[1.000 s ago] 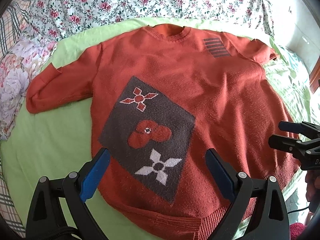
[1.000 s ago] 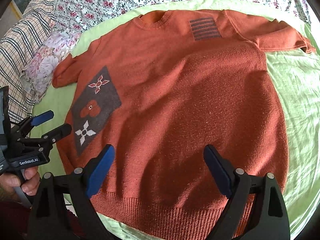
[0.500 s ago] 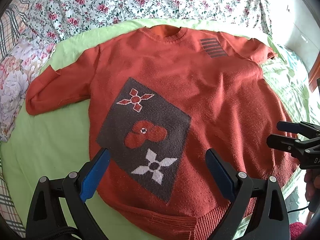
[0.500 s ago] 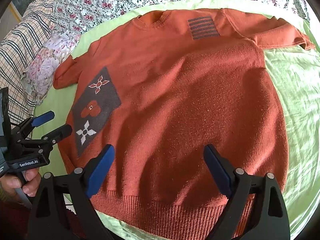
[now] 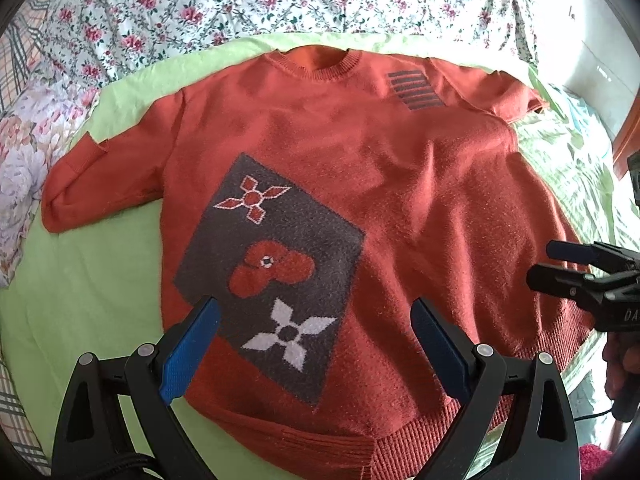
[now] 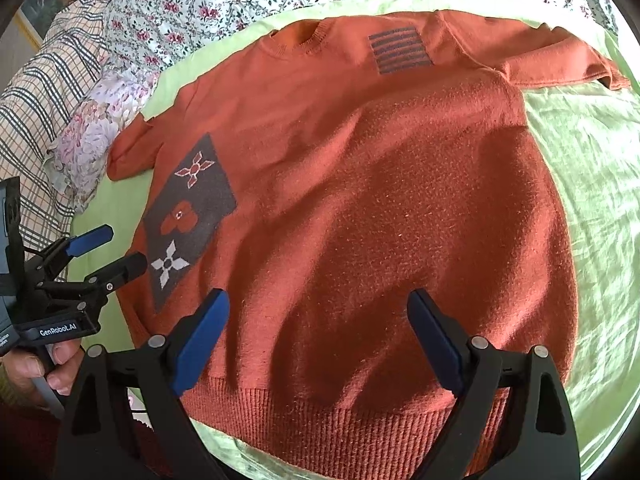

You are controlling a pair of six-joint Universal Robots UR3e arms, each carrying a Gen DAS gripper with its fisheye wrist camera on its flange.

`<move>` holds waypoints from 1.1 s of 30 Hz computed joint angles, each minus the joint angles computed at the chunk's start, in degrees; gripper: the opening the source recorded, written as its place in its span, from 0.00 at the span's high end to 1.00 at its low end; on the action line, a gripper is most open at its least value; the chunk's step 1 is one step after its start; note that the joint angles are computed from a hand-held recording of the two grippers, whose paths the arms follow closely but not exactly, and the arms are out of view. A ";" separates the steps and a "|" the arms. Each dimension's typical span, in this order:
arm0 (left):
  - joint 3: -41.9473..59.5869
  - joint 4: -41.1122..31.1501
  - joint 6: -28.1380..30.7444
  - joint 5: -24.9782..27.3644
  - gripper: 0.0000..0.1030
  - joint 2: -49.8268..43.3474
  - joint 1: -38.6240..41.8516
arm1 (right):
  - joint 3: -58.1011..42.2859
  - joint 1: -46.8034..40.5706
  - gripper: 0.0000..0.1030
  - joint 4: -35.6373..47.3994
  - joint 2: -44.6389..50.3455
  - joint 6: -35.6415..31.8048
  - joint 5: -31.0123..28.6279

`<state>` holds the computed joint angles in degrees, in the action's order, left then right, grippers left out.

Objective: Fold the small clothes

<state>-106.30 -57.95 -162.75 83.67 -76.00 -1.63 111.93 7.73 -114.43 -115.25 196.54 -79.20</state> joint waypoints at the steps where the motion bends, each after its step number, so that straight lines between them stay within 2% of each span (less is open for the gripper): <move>1: 0.28 -0.03 -0.20 0.02 0.06 -0.46 -0.29 | 0.39 -0.59 0.12 0.03 -0.45 -0.14 0.16; 8: 5.28 0.45 -4.42 -0.64 0.06 -5.94 -2.48 | 1.36 -9.26 0.12 4.30 -3.79 -5.68 4.98; 13: 11.03 0.68 -6.83 0.93 0.05 -11.92 -4.74 | 1.34 -17.70 0.12 8.08 -6.49 -11.15 7.32; 16: 14.73 0.69 -7.71 0.97 0.05 -15.42 -5.05 | 1.47 -26.74 0.12 9.91 -8.61 -16.48 7.90; 20: 20.25 0.76 -9.98 2.55 0.03 -20.84 -5.97 | 0.27 -43.18 0.12 14.21 -8.49 -24.59 12.65; 23: 25.59 -0.57 -12.12 4.84 0.03 -25.81 -7.26 | -1.73 -52.63 0.13 12.58 -4.02 -27.49 14.80; 25: 28.91 -1.64 -13.33 5.39 0.03 -28.71 -7.64 | -4.23 -57.08 0.17 9.84 0.56 -27.92 15.57; 30: 37.39 -4.94 -17.21 6.19 0.03 -36.12 -9.08 | -15.90 -63.66 0.27 1.20 17.08 -24.28 15.64; 33: 42.08 -6.92 -19.44 6.32 0.03 -39.89 -9.99 | -24.34 -65.59 0.36 -2.97 28.41 -18.24 16.10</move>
<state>-64.22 -64.87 -182.19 90.00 -115.89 -11.62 87.59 -57.87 -117.40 -86.84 178.30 -63.10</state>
